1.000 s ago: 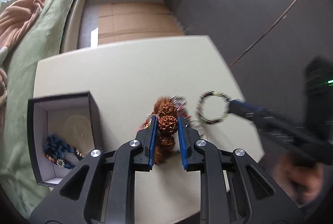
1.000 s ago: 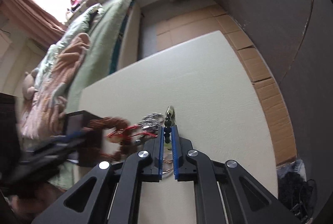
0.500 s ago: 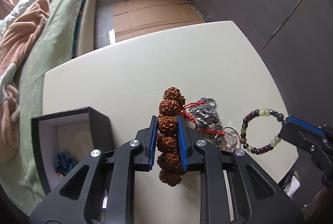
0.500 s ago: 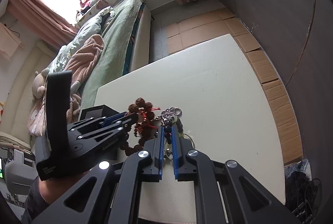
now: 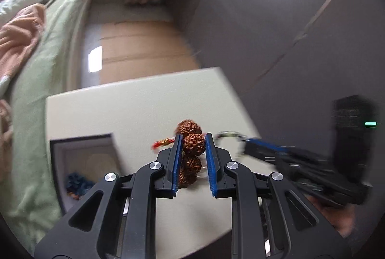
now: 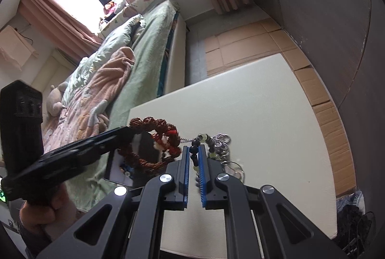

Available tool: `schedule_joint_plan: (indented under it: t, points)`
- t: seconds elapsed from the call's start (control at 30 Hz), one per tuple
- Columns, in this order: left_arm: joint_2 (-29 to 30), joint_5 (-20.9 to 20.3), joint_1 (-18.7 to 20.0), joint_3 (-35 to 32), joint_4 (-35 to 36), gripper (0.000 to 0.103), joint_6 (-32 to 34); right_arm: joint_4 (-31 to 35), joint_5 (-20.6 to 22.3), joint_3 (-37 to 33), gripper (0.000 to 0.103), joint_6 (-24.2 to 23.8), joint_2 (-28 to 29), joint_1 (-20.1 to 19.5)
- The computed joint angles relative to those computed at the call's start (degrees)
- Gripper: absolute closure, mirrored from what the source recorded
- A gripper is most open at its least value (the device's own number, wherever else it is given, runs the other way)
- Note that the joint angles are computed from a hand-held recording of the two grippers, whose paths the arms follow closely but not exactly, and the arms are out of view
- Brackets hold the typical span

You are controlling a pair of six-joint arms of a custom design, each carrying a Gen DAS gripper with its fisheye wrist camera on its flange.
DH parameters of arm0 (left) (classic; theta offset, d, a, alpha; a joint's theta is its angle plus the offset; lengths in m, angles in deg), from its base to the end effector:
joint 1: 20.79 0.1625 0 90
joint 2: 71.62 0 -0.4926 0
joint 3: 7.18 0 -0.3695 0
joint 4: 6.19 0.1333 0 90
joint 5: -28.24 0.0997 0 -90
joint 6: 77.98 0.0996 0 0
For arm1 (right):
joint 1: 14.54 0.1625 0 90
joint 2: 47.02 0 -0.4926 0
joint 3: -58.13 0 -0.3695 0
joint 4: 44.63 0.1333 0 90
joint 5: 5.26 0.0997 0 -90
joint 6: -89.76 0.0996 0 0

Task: Organize jewelry
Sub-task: 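Carry both held bracelets over the black box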

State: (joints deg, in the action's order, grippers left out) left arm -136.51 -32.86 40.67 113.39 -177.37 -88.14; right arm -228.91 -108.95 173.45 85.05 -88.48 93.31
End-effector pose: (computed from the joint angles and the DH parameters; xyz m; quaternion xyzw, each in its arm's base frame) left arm -0.1009 -0.5654 0.2676 0.0965 0.9412 -0.2823 0.1588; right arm 0.2881 -0.5366 0.0778 0.1704 -0.9624 0.1883 0.0964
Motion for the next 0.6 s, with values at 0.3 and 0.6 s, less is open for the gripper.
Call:
schedule_joint_plan:
  t: [0.3, 0.6]
  points:
    - [-4.0, 1.9, -0.9, 2.9, -1.4, 0.083, 0.3, 0.9, 2.1, -0.5, 0.096, -0.2, -0.6, 2.6]
    - [-7.3, 3.0, -1.1, 4.0, -0.7, 0.083, -0.4, 3.7, 11.7, -3.1, 0.096, 0.9, 1.6, 5.5]
